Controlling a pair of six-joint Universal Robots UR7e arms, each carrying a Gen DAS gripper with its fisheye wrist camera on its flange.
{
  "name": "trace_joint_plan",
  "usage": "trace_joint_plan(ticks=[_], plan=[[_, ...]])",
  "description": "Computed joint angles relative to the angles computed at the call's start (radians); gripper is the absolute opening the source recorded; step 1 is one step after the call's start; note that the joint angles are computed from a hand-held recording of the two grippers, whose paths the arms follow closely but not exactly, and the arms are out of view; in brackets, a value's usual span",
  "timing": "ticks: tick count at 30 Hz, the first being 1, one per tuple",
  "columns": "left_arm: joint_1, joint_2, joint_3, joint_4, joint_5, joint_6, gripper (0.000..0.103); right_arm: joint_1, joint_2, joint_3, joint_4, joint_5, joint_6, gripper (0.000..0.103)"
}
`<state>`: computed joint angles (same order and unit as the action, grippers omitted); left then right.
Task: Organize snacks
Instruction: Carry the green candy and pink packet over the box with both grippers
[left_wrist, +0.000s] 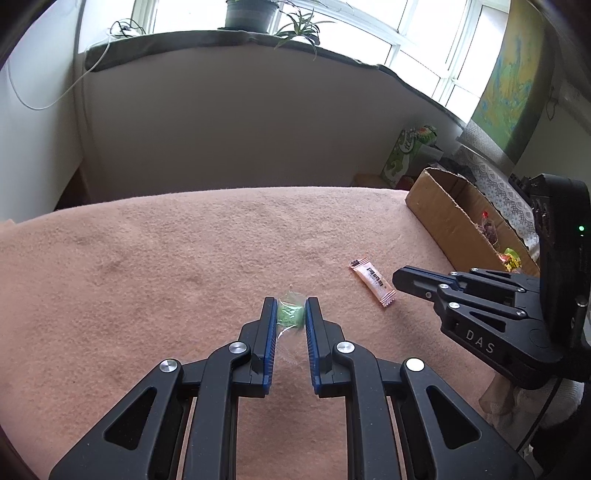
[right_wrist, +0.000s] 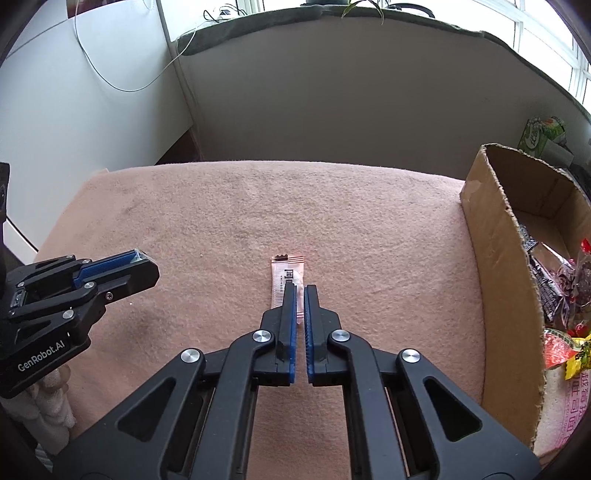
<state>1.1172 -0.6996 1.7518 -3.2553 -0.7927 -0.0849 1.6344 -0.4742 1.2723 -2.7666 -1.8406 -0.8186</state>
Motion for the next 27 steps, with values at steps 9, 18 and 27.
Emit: trace_joint_plan(ticks=[9,18,27], plan=[[0.002,-0.009,0.014,-0.007,0.002,-0.013,0.014,0.025,0.064,-0.039,-0.031,-0.063,-0.051,0.020],[-0.017,-0.017,0.030,-0.034,0.019,-0.022,0.013,0.011,-0.014,0.034,-0.007,0.024,-0.007,0.020],[-0.075,0.010,-0.005,-0.055,0.020,0.008,0.013,-0.004,-0.194,0.190,-0.040,0.150,-0.026,0.020]])
